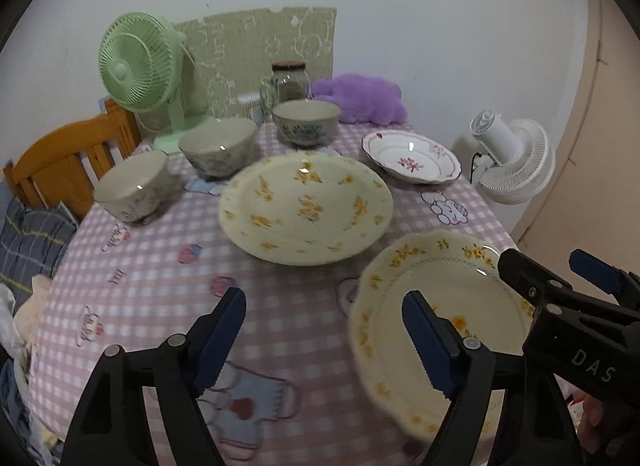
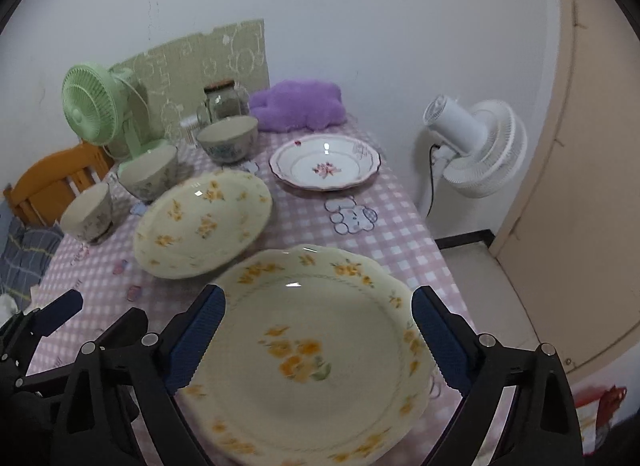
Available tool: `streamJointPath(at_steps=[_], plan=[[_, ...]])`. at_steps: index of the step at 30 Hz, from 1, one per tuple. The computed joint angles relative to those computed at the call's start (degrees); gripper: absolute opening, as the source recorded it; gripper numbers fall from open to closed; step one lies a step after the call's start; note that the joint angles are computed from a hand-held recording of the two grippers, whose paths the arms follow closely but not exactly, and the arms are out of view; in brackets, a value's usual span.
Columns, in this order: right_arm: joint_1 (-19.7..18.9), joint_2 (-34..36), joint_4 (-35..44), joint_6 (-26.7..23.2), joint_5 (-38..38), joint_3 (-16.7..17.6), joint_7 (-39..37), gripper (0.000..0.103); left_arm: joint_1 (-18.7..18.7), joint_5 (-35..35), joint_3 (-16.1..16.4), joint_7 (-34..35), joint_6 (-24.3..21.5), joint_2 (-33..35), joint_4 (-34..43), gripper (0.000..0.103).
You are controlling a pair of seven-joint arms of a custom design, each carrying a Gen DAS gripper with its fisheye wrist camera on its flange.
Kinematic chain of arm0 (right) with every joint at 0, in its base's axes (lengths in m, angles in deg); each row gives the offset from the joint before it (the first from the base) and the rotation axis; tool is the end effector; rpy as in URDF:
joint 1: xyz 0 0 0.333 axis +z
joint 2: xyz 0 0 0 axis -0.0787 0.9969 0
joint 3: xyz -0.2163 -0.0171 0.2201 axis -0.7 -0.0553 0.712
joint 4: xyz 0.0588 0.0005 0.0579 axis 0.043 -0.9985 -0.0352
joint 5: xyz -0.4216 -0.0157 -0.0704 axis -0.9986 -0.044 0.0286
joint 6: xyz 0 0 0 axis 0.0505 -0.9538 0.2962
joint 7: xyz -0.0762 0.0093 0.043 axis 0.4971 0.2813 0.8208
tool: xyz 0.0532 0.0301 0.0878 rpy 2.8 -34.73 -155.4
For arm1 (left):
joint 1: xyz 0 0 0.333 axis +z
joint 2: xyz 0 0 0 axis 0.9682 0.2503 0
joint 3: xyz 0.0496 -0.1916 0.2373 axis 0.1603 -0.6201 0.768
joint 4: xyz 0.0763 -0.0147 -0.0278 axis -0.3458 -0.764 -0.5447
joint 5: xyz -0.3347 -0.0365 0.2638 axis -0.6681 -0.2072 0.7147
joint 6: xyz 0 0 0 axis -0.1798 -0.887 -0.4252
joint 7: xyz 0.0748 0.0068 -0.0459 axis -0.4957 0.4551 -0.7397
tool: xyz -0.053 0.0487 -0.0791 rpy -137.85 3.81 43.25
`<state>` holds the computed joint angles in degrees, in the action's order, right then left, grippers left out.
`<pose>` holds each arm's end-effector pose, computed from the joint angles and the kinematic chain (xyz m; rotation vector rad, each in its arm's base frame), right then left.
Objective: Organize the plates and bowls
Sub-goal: 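Grasp the scalloped yellow-flower plate rim with both grippers and lift it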
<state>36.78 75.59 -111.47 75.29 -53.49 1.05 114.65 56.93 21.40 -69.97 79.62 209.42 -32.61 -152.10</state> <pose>0.6110 0.5047 0.5447 -1.7816 1.6245 -0.6979 0.5930 -0.3314 0.5670 -1.8891 1.6709 -0.7013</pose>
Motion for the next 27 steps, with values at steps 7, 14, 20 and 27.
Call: streamJointPath(at_steps=[7, 14, 20, 27], plan=[[-4.6, 2.1, -0.1, 1.5, 7.0, 1.9, -10.9, 0.093, -2.1, -3.7, 0.1, -0.9, -3.4, 6.2, 5.3, 0.079], [-6.8, 3.3, -0.2, 0.2, 12.6, 2.4, -16.7, 0.092, -3.6, -6.2, 1.2, -3.8, -6.8, 9.4, 8.4, 0.071], [-8.0, 5.8, 2.8, -1.9, 16.7, 3.1, -21.8, 0.086, -4.6, -8.2, 1.4, -2.7, -9.5, 12.4, 12.2, 0.064], [-8.9, 8.8, 6.8, -4.1, 21.1, 3.7, -27.0, 0.079, -6.2, -7.8, 2.4, -2.5, -13.5, 15.1, 16.3, 0.062]])
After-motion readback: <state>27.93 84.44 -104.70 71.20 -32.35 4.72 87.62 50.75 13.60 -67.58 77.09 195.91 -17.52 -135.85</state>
